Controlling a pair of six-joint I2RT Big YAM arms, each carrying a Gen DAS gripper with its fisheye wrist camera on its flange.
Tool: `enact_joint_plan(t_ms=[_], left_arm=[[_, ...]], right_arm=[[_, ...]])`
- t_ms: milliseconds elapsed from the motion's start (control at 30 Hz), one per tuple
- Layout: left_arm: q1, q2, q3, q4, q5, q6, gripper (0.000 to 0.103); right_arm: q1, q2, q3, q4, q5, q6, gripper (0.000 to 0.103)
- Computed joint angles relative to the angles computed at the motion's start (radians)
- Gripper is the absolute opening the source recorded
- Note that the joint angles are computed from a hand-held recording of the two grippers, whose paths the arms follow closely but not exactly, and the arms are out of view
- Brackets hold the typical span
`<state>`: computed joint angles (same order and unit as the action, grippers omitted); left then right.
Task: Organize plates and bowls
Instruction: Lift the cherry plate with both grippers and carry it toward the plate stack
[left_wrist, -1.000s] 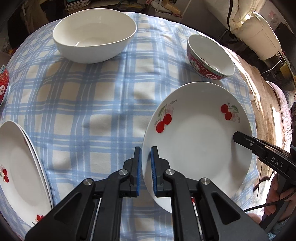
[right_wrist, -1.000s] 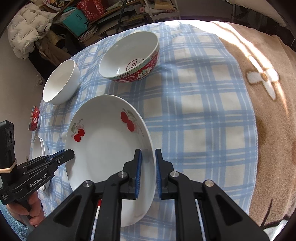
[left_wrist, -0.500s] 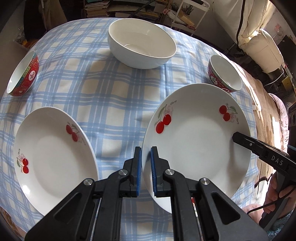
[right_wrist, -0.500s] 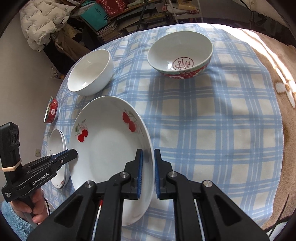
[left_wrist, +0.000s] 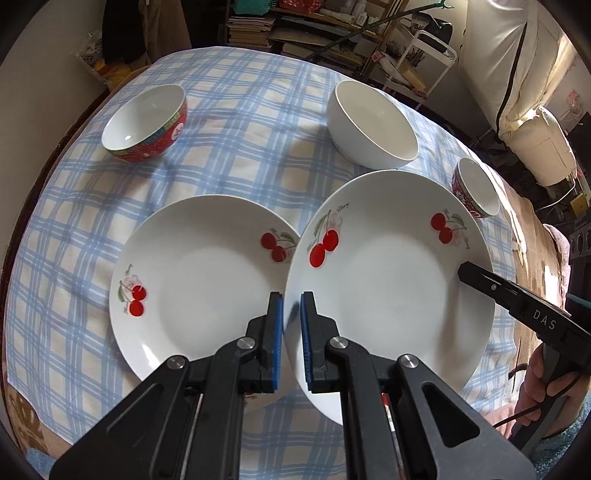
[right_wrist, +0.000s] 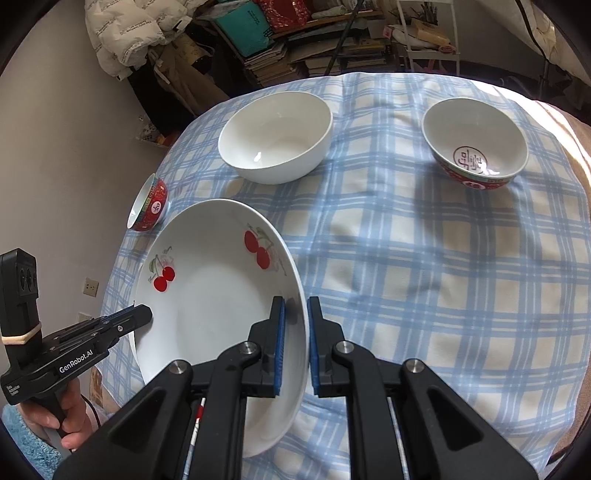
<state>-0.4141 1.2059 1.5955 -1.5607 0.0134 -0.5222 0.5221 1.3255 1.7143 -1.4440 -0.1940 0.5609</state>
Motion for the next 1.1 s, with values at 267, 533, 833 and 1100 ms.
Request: enact_joint_plan(t_ms=[267, 533, 833, 1100], left_arm=[[0.091, -0.084, -0.054, -0.022, -0.004, 0.039, 0.009], [0.161, -0.143, -0.116, -0.029, -0.01, 0.065, 0.009], [0.205, -0.172, -0.159, -0.032, -0.035, 0.066, 0.01], [0.252, -0.182, -0.214, -0.021, -0.01, 0.07, 0.01]], right_arm=[[0.115, 0.057, 0.062, 0.031, 0.047, 0.046, 0.013], [0.19, 0.109, 0.109, 0.034, 0.083, 0.068, 0.013], [0.227, 0.118, 0.07, 0.124, 0.081, 0.101, 0.013], [0.242, 0.158, 0.075, 0.135, 0.076, 0.107, 0.013]])
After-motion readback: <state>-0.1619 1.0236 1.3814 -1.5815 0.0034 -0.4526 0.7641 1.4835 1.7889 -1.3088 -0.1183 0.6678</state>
